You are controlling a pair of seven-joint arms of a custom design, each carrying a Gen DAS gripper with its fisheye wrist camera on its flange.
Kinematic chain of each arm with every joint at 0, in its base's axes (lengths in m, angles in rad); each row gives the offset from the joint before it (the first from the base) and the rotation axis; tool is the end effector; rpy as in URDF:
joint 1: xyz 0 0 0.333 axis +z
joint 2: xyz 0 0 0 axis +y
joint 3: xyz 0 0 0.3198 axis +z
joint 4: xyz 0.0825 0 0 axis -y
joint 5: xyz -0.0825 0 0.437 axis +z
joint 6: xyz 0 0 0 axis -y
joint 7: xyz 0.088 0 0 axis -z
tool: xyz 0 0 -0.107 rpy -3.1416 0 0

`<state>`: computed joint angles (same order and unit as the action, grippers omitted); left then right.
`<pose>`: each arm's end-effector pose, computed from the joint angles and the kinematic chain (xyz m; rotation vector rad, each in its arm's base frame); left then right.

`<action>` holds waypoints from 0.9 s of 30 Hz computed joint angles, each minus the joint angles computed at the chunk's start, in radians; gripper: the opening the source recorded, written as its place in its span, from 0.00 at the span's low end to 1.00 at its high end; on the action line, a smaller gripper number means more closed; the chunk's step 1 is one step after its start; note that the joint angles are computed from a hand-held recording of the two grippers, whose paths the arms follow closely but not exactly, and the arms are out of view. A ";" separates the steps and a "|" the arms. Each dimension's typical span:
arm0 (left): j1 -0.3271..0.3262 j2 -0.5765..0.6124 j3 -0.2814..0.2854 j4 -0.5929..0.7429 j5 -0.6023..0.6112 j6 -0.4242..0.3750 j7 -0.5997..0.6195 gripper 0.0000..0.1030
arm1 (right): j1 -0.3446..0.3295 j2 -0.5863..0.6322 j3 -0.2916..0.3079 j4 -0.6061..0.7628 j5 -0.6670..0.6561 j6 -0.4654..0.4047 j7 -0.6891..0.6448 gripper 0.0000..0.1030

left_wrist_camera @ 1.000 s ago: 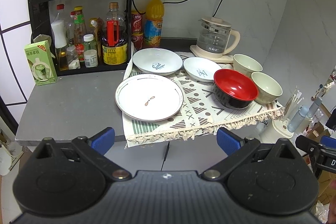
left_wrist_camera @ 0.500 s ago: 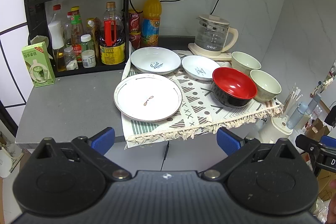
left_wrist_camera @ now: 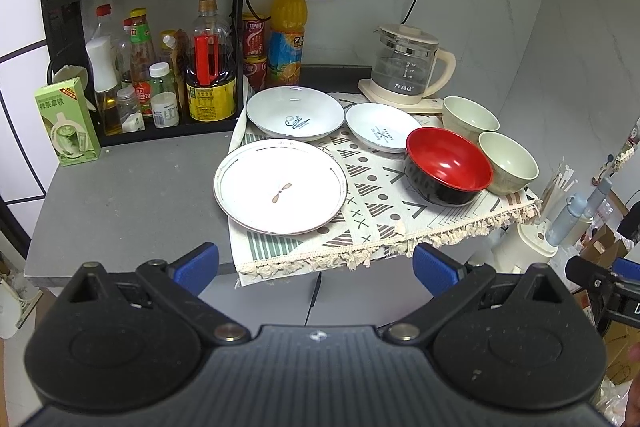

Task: Organize plates and bowls

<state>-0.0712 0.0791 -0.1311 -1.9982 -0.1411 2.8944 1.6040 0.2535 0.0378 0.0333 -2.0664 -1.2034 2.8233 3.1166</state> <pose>0.6560 -0.1241 0.4962 -1.6938 1.8887 -0.9231 0.5941 0.2238 0.4482 -1.4493 1.8118 -0.8185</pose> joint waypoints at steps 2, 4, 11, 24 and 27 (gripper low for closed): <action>0.000 0.007 0.000 0.006 -0.001 -0.002 -0.002 0.99 | 0.000 0.006 -0.001 0.008 0.002 0.000 -0.002 1.00; 0.000 0.016 0.000 0.019 -0.002 -0.009 0.001 0.99 | 0.000 0.012 -0.002 0.015 0.013 -0.002 -0.013 1.00; -0.005 0.059 0.007 0.067 0.010 -0.027 -0.017 0.99 | 0.007 0.047 -0.013 0.051 0.039 0.002 -0.050 1.00; -0.015 0.242 0.017 0.295 0.024 -0.130 -0.022 0.99 | 0.025 0.157 -0.058 0.157 0.180 -0.004 -0.182 1.00; -0.017 0.302 0.020 0.382 0.026 -0.175 -0.032 0.99 | 0.027 0.192 -0.065 0.200 0.244 -0.015 -0.247 1.00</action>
